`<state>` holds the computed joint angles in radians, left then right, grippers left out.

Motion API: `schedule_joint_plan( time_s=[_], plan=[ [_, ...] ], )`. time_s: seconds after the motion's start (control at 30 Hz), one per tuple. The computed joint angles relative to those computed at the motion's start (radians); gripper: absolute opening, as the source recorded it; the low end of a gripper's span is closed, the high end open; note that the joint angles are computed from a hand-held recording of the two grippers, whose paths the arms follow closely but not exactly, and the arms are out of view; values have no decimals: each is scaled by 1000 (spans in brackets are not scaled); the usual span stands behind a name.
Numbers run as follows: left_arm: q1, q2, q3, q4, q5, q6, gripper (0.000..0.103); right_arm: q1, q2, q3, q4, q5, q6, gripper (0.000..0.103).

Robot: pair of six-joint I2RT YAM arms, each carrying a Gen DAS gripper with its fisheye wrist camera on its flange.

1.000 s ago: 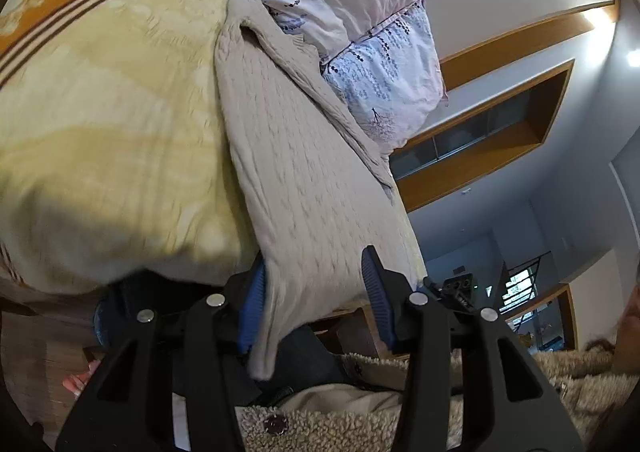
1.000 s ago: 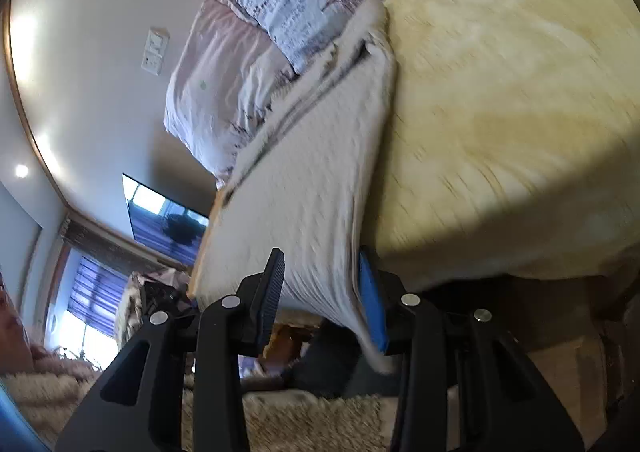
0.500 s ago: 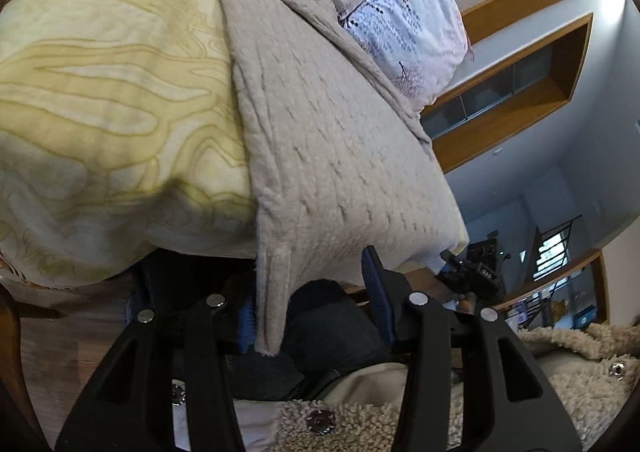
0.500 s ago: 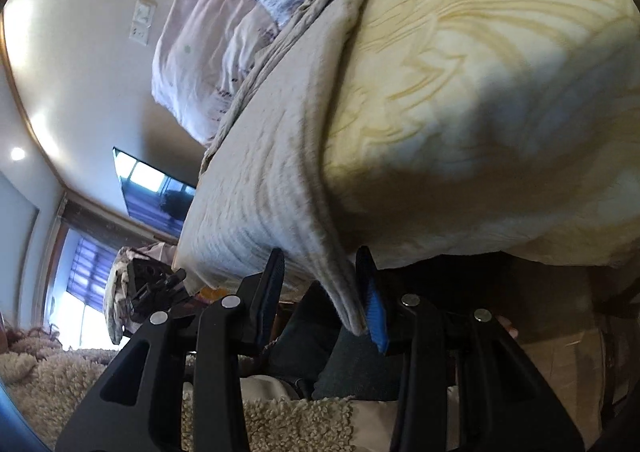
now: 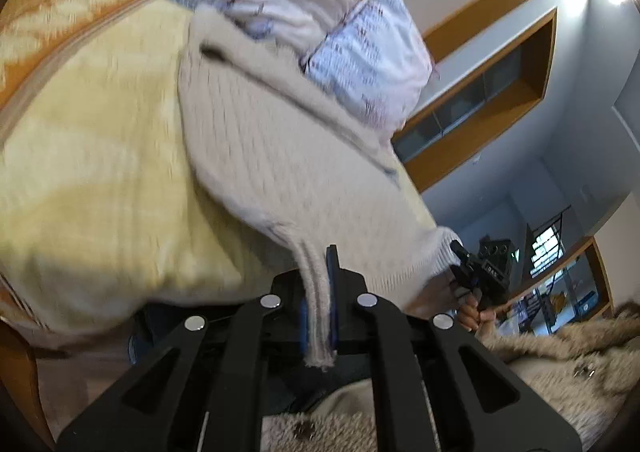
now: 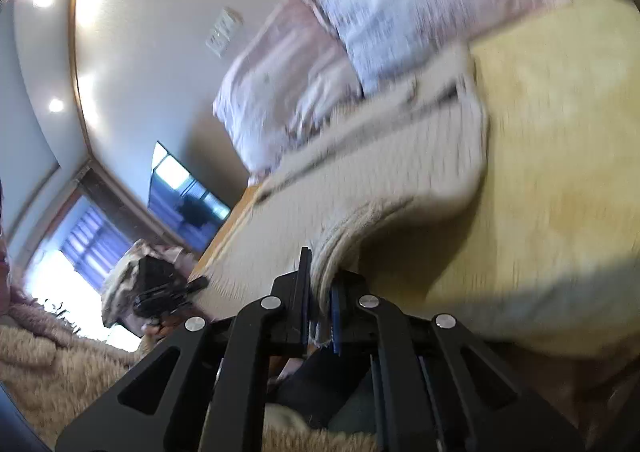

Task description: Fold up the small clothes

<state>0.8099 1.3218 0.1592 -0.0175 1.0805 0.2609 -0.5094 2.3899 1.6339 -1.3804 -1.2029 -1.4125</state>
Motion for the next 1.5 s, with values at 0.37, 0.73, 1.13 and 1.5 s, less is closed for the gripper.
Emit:
schedule_joint_plan(
  time_s=[0.37, 0.73, 1.13, 1.5],
  plan=[
    [-182, -68, 185, 206, -320, -467, 7, 139, -428, -473, 1291, 153, 931, 8],
    [-342, 112, 463, 199, -572, -532, 7, 243, -350, -409, 1567, 349, 1190, 8],
    [-391, 307, 767, 119, -680, -533, 7, 333, -268, -227, 1593, 443, 1322, 8],
    [-406, 683, 1099, 38, -727, -568, 7, 430, 116, 347, 1174, 576, 1373, 8]
  ],
)
